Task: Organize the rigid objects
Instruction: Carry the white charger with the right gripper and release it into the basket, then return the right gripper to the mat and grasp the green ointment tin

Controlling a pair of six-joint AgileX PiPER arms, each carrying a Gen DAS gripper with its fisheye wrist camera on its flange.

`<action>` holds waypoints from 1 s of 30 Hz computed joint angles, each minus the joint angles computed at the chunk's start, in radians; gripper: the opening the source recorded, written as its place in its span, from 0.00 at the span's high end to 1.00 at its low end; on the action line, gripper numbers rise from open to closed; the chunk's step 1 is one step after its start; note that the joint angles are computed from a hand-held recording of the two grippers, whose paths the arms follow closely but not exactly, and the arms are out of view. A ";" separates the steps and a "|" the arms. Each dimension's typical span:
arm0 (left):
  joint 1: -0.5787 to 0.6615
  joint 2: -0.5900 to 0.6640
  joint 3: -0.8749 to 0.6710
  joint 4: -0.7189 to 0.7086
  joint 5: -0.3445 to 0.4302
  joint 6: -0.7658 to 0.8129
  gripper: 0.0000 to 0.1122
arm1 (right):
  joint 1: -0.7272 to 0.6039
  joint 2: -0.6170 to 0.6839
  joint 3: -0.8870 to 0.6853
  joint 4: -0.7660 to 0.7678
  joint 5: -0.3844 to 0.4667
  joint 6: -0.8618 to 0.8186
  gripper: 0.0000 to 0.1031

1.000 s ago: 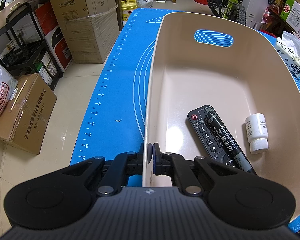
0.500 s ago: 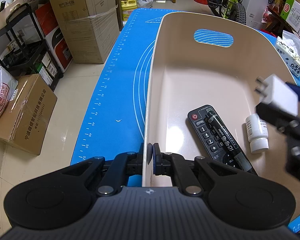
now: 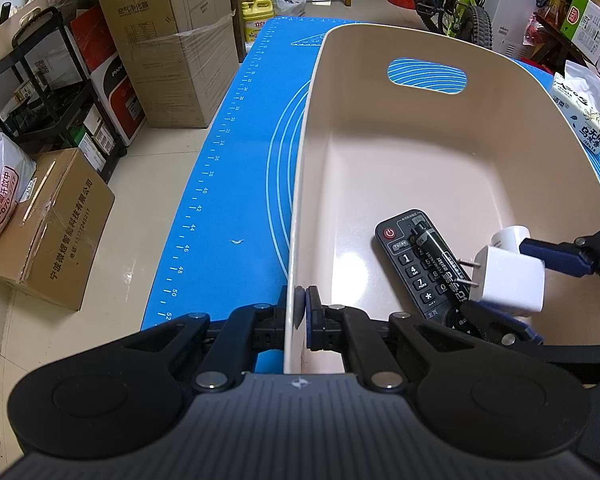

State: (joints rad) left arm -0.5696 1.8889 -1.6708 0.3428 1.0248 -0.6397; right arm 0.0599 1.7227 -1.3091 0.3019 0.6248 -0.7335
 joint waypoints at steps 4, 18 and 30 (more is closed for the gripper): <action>-0.001 0.001 -0.001 0.001 0.000 -0.001 0.94 | 0.009 0.017 -0.029 -0.036 0.043 0.023 0.42; -0.001 0.000 0.001 0.001 -0.001 -0.001 0.94 | -0.067 -0.025 -0.034 0.142 0.089 -0.061 0.29; -0.002 0.003 -0.002 0.004 0.000 -0.002 0.94 | -0.334 -0.106 -0.015 0.460 0.108 -0.280 0.27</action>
